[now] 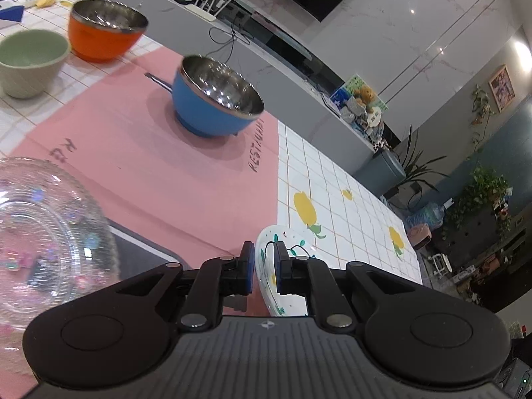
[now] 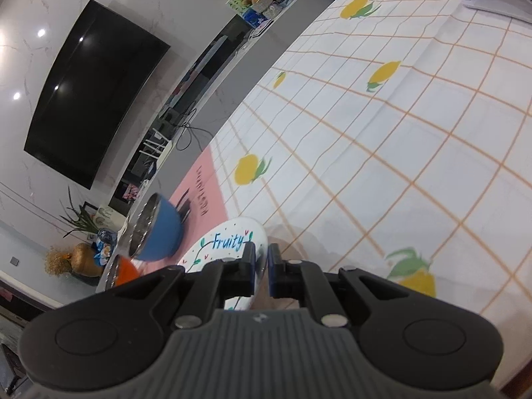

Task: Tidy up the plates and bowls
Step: 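Lift and carry the 'Fruity' plate with both tools toward the green bowl, then lower the 'Fruity' plate with both tools onto the pink mat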

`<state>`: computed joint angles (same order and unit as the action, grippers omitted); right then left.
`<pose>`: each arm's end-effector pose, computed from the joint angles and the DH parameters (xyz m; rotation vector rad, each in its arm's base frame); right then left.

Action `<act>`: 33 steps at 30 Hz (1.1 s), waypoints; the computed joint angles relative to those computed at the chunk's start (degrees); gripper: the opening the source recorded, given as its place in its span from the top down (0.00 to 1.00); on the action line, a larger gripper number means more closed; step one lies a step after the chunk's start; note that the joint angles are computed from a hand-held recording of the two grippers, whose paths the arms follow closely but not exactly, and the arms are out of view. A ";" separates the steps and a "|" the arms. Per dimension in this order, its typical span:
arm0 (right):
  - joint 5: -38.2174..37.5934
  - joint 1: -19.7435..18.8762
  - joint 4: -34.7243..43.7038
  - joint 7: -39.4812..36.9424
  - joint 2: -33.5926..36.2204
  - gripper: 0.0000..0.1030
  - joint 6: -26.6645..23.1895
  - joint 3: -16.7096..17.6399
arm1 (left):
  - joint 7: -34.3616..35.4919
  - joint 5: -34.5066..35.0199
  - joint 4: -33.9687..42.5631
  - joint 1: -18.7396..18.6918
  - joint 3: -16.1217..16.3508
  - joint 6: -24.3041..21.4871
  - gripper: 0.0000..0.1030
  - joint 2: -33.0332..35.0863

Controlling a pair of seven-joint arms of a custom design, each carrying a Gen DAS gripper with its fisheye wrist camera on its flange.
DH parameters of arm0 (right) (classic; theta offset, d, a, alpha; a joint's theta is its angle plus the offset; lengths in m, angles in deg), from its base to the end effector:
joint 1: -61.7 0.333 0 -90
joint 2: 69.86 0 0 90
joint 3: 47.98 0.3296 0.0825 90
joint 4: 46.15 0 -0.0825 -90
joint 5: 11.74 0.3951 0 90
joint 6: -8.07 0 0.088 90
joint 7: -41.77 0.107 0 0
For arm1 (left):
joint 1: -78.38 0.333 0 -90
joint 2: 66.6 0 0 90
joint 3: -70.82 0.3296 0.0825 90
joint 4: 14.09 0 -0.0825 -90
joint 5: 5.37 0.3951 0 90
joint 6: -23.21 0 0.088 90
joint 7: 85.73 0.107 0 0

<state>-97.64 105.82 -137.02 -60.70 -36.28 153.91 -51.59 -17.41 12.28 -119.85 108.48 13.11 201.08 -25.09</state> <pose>0.5476 0.4946 0.3294 -0.5800 2.0086 -0.3446 0.6648 -0.2292 0.3914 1.9476 -1.9580 1.4400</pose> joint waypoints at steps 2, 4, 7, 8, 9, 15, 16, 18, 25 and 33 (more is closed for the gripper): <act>0.07 0.42 0.59 -0.51 0.09 0.95 -0.31 0.20 | -0.18 -0.03 -1.41 1.99 -1.33 0.79 0.88 -0.57; 0.89 0.76 1.58 -2.13 0.40 0.95 -0.73 0.49 | -0.71 0.25 -2.51 4.14 -2.99 1.30 0.88 -0.40; 1.90 1.42 3.26 -4.10 1.07 0.94 -0.94 0.46 | -1.95 1.54 -3.89 6.86 -4.61 2.11 0.88 -0.57; 1.98 1.63 3.83 -4.42 1.34 0.94 -0.67 0.36 | -2.48 2.09 -4.17 7.44 -4.78 2.27 0.88 -0.77; 2.20 1.84 4.52 -4.91 1.68 0.95 -0.48 0.28 | -3.00 2.57 -4.46 8.22 -5.15 2.34 0.88 -0.82; 5.67 3.48 9.45 -10.25 4.46 0.94 -0.23 -0.31 | -5.91 4.98 -6.10 13.33 -7.70 2.71 0.88 -0.20; 6.30 3.72 10.48 -11.18 5.09 0.94 0.08 -0.49 | -6.42 5.37 -6.36 14.04 -7.88 2.82 0.88 -0.26; 7.90 4.17 12.80 -13.42 6.50 0.94 0.66 -0.86 | -7.26 6.08 -6.72 15.72 -8.53 2.82 0.88 0.06; 14.78 5.82 22.70 -22.05 12.85 0.95 2.62 -2.82 | -10.47 8.42 -8.28 19.97 -8.92 3.45 0.88 -0.70; 24.58 6.28 35.59 -33.71 21.52 0.95 4.45 -3.84 | -13.13 9.43 -9.70 23.11 -8.04 3.16 0.88 -1.40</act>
